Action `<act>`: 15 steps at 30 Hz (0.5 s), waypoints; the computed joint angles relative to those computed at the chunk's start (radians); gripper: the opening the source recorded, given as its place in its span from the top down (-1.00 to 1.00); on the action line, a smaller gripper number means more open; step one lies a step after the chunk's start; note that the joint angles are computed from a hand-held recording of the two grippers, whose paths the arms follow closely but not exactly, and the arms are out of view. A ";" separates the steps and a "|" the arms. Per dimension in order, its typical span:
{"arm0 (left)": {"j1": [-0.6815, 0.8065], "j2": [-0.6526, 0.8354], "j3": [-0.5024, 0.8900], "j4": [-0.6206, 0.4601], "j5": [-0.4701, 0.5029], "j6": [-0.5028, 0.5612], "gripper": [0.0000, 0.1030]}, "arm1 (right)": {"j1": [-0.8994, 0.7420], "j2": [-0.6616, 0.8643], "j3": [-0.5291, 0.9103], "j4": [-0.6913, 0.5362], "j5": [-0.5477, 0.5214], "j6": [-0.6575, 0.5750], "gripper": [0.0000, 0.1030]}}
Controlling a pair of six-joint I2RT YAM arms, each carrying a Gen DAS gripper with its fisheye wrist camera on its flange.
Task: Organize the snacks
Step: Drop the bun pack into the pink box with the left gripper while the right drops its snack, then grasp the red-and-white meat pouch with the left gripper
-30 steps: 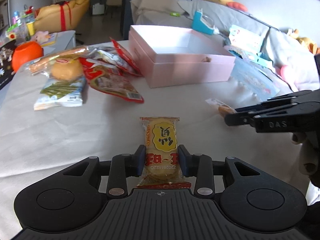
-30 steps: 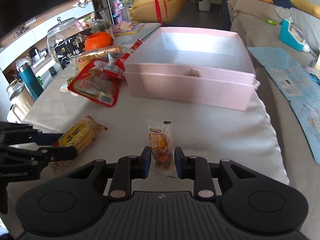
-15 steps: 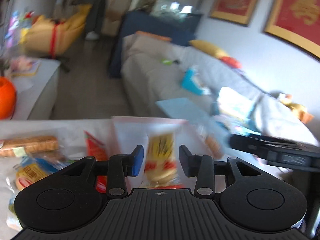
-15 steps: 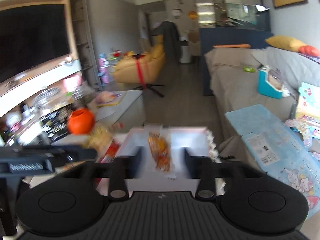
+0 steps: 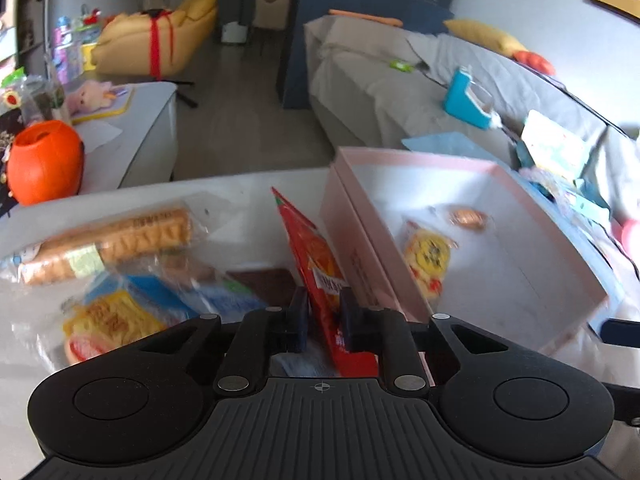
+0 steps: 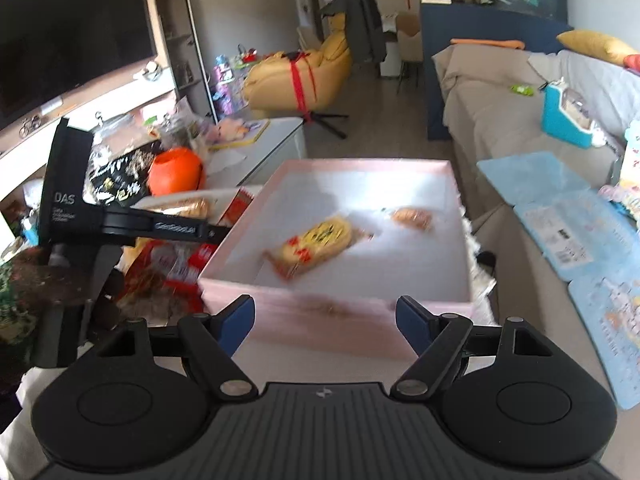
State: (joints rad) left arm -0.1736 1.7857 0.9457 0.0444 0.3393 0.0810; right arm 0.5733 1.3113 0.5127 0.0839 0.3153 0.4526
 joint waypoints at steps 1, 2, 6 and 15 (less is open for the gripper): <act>0.018 -0.022 -0.043 0.021 0.035 0.018 0.61 | 0.012 0.009 0.000 0.002 -0.003 0.003 -0.52; 0.034 -0.056 -0.090 0.039 0.060 0.043 0.62 | 0.020 0.016 0.002 0.001 -0.005 0.004 -0.52; 0.072 -0.203 -0.226 0.055 0.076 0.096 0.64 | 0.067 0.047 0.011 0.004 0.004 0.001 -0.52; 0.259 -0.407 -0.390 -0.086 0.221 0.161 0.64 | 0.124 0.179 0.096 0.046 -0.078 0.028 -0.52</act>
State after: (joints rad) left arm 0.0853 1.3785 0.5554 -0.0421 0.5602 0.2415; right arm 0.6974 1.4901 0.6088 0.1299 0.2376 0.4802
